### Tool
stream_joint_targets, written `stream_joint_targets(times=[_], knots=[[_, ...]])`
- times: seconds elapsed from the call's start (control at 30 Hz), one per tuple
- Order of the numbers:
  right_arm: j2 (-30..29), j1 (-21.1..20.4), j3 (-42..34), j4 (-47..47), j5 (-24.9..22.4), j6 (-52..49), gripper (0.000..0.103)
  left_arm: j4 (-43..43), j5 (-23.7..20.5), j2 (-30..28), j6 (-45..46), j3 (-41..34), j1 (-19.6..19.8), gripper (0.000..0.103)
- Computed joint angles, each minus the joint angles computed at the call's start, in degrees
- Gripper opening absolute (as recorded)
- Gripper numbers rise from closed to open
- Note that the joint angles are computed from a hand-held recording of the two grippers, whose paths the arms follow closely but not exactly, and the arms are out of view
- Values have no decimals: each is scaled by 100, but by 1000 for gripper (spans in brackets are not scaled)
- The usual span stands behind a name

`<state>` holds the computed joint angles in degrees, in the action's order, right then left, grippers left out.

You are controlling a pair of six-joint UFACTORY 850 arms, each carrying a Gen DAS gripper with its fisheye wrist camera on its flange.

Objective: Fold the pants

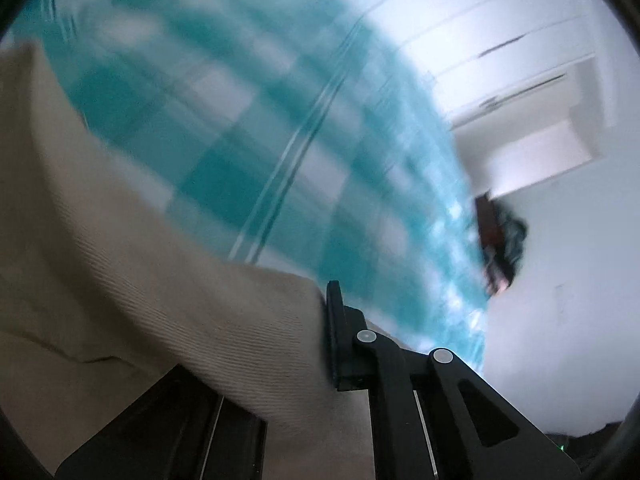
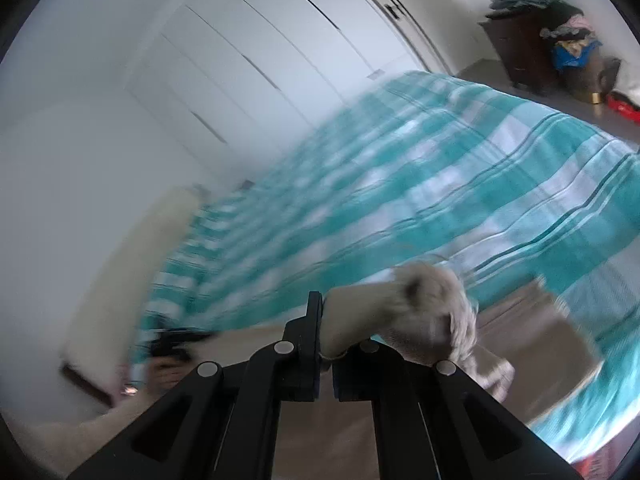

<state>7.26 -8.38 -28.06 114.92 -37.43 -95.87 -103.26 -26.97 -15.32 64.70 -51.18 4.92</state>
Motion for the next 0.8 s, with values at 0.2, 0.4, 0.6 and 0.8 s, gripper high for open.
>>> stream_joint_targets(times=[0.2,0.4,0.6,0.8], knots=[[-271,-250,-639,-455,-798,-167,5,-1164,823,2042,1957,1431,-183,11],[-895,-423,-239,-1602,391,661,8,754,1174,1149,288,2052,-915,10],[-1528,-646,19,-1517,892,998,19,766,1204,1029,281,1976,-941,10],[-1556,-991,146,-539,289,546,49,452,1299,1100,490,2051,-1033,10]])
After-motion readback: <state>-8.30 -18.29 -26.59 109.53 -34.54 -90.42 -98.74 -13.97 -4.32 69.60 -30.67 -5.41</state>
